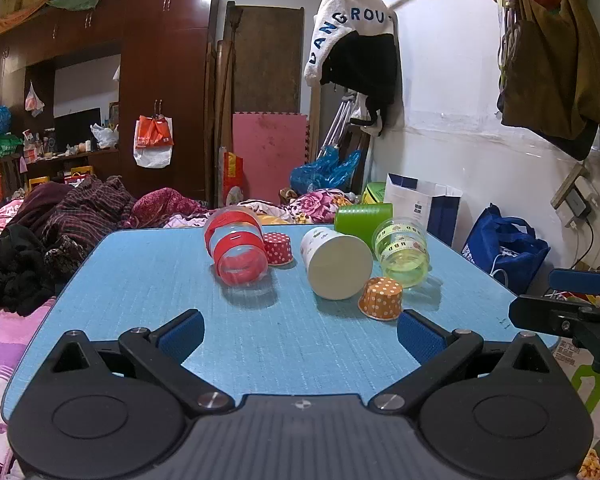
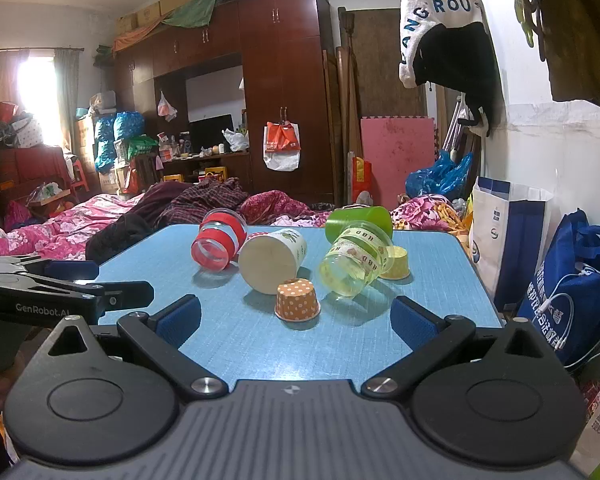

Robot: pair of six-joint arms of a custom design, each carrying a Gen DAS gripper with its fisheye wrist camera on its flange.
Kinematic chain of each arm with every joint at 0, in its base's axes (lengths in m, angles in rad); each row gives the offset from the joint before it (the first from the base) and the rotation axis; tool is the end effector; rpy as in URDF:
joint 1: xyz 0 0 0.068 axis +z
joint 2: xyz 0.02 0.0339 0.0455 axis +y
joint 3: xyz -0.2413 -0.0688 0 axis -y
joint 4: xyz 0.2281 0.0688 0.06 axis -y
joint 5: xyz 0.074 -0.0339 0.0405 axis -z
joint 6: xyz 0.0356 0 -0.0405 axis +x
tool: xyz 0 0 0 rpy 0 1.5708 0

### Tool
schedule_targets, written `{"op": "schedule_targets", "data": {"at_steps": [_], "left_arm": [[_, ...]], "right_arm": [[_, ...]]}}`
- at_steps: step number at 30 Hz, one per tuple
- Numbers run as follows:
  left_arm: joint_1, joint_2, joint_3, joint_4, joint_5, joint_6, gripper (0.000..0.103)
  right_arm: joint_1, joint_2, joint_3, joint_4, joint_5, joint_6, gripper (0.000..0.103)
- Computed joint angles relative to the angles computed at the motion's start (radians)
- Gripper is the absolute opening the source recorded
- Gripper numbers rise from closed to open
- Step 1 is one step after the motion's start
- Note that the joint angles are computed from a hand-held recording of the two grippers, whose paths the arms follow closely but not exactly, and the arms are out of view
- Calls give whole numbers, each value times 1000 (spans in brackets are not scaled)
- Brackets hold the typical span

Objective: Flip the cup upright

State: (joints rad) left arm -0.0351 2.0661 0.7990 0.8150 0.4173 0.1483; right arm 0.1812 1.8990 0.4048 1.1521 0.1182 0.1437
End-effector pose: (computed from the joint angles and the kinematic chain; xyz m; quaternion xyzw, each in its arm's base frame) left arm 0.3553 -0.0269 0.0795 0.1854 0.8157 -0.1459 0.5282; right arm 0.2743 0.0460 0.0824 0.0187 0.8162 0.0454 0.5756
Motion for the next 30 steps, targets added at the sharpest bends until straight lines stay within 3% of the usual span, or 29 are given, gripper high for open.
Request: {"op": "schedule_targets", "data": {"at_steps": [30], "left_arm": [[0,1,6,-4,3,-8,103]], "right_arm": [[-5,14,-1,13,-5,5,102]]}}
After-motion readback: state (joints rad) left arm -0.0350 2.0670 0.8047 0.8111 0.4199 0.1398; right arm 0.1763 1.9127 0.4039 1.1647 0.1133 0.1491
